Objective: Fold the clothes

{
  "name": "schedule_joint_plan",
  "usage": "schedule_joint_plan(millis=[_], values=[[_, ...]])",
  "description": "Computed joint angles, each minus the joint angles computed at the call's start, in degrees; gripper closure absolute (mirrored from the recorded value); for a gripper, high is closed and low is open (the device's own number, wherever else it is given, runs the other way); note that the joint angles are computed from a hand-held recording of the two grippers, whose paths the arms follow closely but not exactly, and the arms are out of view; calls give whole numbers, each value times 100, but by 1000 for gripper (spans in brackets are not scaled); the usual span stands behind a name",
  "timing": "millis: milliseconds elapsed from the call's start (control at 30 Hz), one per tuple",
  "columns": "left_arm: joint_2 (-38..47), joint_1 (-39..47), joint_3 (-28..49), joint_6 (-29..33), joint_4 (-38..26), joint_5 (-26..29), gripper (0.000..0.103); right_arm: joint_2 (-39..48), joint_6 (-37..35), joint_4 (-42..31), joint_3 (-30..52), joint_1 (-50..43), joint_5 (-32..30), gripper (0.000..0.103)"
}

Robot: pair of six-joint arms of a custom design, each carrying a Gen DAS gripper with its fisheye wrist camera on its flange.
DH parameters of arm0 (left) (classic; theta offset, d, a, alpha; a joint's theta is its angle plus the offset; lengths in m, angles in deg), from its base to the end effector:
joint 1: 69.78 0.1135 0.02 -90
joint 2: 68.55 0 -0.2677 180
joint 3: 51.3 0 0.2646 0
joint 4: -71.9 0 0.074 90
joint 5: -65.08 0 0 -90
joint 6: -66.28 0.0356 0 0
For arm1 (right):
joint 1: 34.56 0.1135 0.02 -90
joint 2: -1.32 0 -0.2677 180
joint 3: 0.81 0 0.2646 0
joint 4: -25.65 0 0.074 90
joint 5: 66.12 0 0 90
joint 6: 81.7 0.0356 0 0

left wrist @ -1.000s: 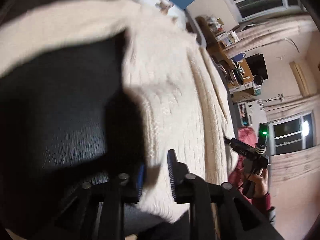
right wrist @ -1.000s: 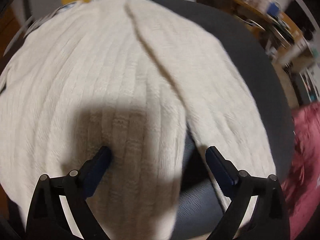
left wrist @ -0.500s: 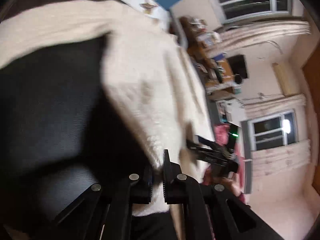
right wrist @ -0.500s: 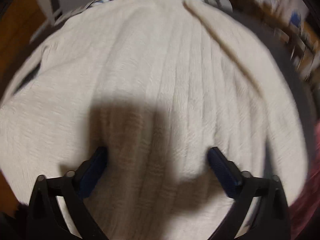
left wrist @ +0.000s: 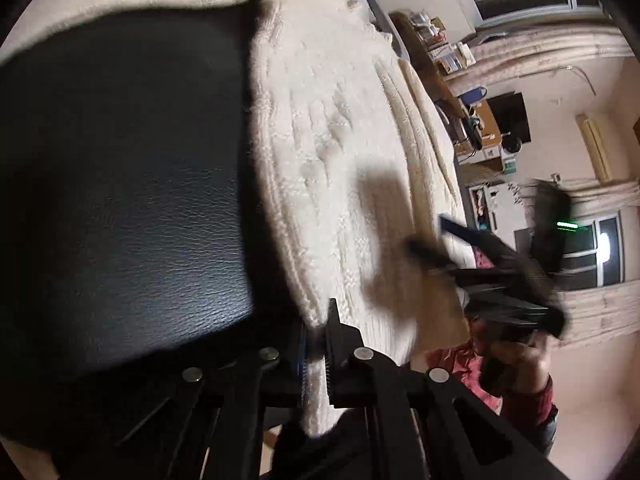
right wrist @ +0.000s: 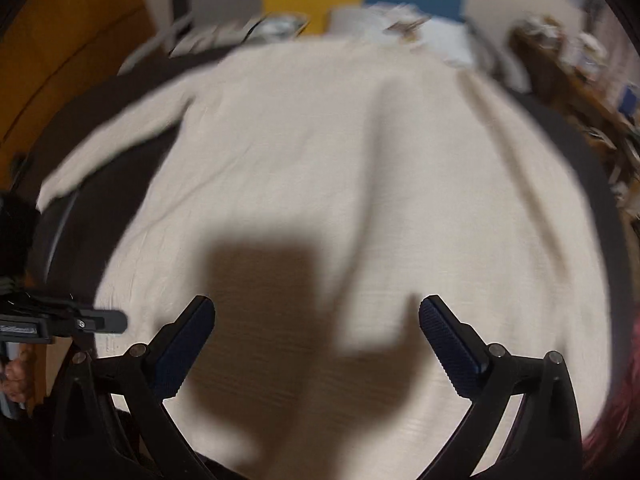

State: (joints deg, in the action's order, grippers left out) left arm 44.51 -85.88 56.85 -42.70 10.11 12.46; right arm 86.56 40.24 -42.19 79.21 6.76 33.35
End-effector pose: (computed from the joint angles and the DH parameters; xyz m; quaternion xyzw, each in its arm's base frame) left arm 0.4061 -0.1397 0.2432 0.0414 0.9291 -0.3569 0.0878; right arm 0.2240 0.1891 0.2518 -0.0685 0.9834 0.0221 0.1665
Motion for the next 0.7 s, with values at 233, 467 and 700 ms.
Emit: schedule_joint_plan(millis=[233, 467, 700], values=[[-1554, 2726, -1177, 337, -145, -812, 78, -71, 241, 369, -291, 183, 119, 0], [-606, 4735, -501, 478, -795, -337, 74, 324, 197, 807, 734, 461, 68, 0], [262, 5055, 263, 511, -952, 587, 74, 2616, -166, 811, 3242, 158, -704, 0]])
